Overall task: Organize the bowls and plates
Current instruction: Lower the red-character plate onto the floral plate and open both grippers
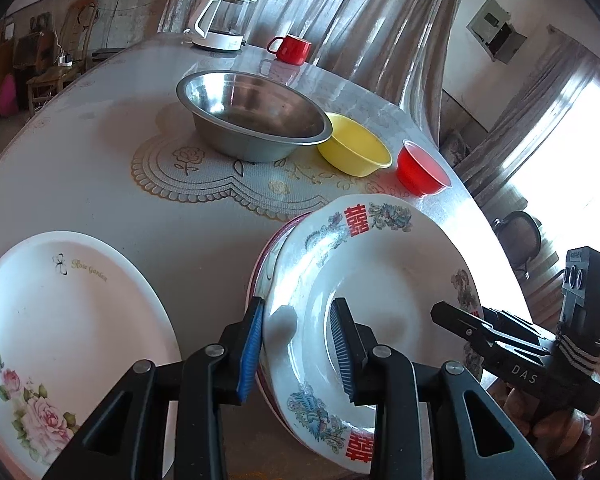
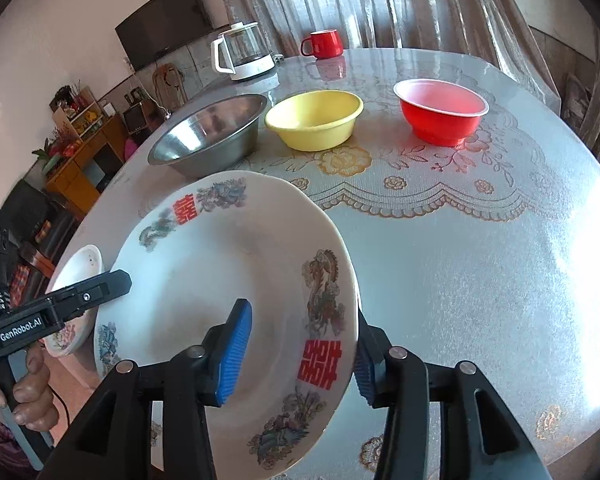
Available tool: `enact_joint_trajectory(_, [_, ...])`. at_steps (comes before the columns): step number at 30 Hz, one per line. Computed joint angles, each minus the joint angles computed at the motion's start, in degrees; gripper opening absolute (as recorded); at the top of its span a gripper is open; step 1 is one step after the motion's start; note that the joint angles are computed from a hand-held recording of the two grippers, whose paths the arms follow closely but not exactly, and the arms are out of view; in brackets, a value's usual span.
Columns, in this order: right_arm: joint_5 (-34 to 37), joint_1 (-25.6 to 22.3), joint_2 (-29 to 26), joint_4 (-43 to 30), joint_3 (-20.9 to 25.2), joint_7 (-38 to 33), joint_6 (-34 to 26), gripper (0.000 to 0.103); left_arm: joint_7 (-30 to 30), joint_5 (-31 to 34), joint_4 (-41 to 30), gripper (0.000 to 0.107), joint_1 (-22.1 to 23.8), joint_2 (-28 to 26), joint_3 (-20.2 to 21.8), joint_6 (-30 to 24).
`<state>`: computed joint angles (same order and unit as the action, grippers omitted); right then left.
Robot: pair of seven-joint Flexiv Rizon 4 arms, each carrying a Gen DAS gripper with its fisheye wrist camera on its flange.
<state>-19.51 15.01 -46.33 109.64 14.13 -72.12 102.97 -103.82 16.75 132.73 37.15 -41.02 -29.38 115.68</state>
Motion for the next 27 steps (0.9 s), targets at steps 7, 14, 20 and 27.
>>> enact_joint_trajectory(7, [1.83,4.16,1.18,0.39,-4.08,0.26,-0.58,0.049,-0.78,0.49,0.50,0.035,0.28,0.13,-0.03,0.86])
enact_joint_trajectory(14, [3.55,5.51,1.27,-0.32,-5.11,2.03,-0.95,0.049,-2.40,-0.41,0.70,0.038,-1.36,1.05,1.30,1.28])
enact_joint_trajectory(20, [4.45,4.76,1.28,0.07,-4.70,3.50,3.38,0.050,-3.29,0.37,0.31,0.045,-3.11,1.35,3.31,2.92])
enact_joint_trajectory(27, [7.63,11.33,1.84,0.99,-11.52,3.06,3.76,0.050,-3.77,-0.88,1.34,0.046,-8.89,3.85,9.91,5.95])
